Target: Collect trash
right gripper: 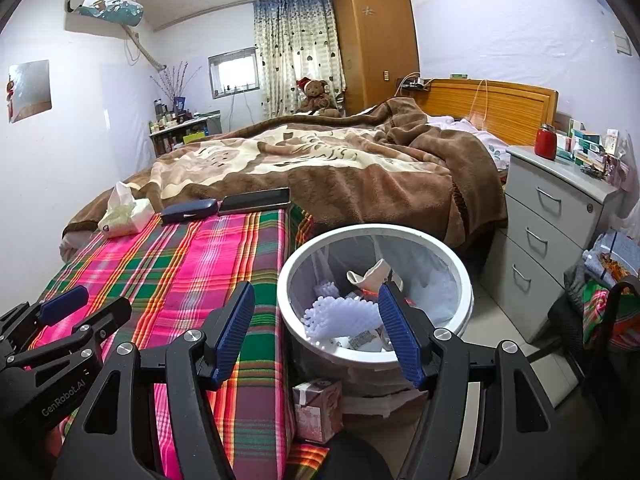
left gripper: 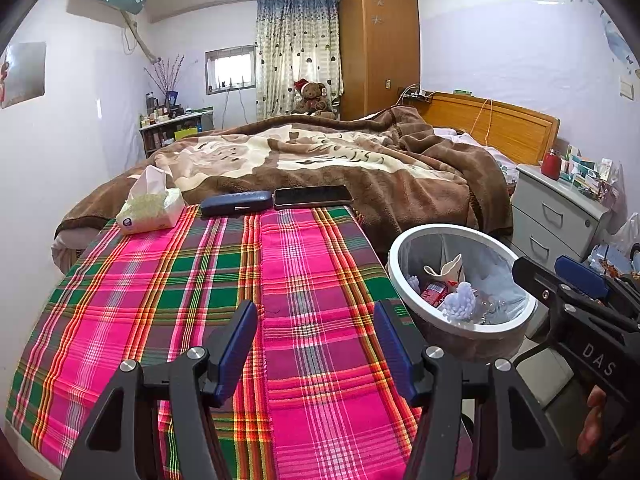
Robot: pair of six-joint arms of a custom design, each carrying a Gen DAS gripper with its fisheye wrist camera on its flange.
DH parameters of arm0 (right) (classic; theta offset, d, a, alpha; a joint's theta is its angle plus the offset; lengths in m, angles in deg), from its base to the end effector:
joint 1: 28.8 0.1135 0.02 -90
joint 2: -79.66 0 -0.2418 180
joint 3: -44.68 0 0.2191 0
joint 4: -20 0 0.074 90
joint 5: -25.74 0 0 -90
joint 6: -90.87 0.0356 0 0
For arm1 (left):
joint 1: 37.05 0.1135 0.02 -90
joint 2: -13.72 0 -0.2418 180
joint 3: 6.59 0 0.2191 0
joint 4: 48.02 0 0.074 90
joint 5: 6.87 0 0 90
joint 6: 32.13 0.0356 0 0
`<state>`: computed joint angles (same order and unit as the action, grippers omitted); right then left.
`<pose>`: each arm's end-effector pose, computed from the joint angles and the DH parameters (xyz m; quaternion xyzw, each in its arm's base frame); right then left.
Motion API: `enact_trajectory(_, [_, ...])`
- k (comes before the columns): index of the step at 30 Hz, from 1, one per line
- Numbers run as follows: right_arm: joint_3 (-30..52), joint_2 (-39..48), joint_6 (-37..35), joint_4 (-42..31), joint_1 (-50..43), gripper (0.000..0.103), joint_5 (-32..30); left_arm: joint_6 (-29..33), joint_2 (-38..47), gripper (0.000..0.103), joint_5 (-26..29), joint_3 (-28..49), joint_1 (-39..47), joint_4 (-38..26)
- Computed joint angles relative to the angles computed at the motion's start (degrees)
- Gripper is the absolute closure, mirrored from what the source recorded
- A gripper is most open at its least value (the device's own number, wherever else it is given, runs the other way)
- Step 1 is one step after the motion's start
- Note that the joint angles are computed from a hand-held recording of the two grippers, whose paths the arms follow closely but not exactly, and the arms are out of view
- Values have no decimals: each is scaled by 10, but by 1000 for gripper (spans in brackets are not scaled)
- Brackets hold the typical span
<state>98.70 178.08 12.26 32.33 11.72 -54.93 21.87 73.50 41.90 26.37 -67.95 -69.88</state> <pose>0.2352 0.1934 0.1415 -0.1812 0.8539 0.1473 0.4651 0.1497 -0.0622 0.1479 -0.1631 0.8694 0.0929 0.4571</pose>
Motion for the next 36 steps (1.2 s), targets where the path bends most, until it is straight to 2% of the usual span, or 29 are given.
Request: enact_trajectory(36, [0, 1, 1, 1, 4, 37, 3, -3, -5, 43, -3, -2, -3, -6])
